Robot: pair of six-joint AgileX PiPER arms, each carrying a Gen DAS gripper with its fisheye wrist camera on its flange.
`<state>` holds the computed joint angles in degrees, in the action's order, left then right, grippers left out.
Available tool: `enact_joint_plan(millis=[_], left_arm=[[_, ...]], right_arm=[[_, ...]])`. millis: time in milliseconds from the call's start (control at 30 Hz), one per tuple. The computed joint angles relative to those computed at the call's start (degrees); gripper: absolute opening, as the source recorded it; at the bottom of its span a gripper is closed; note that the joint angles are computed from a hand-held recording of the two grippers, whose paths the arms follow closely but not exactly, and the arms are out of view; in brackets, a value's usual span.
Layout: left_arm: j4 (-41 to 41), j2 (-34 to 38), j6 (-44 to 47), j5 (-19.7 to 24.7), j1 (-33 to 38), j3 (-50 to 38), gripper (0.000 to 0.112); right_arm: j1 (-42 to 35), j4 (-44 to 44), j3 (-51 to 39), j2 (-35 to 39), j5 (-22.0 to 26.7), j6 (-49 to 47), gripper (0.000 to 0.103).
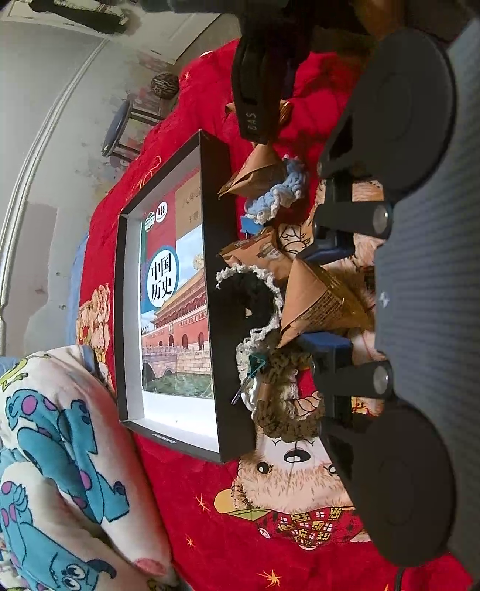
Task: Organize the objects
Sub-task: 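Close the left gripper on a brown paper candy while the right grips a Choco Magic candy, then lift the held candies off the pile with both grippers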
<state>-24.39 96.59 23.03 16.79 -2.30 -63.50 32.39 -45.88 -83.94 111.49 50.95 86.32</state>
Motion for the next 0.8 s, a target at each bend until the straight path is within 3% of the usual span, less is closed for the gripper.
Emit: enact_joint_plan(millis=[133,300,433,800], left_arm=[[1.80,-0.23,-1.20,-0.23,-0.39,0.32,0.041],[2.96,-0.78,-2.78,-1.08,-0.67,0.96,0.041],[2.41,-0.92,-3.06,-0.95,-0.34,0.89,0.041],[6.30,-2.16,-6.32,-1.32,-0.77,1.60,0.040]], right_arm=[[0.25,-0.22,-0.54,0.28,0.08,-0.91,0.033],[0.07,-0.61,0.76,-0.73,-1.41,0.55,0.029],[-0.40,-0.18,2.15,-1.79,-4.39,0.73,0.021],[0.05,-1.55,4.34,-3.54,-7.26,3.26,0.013]])
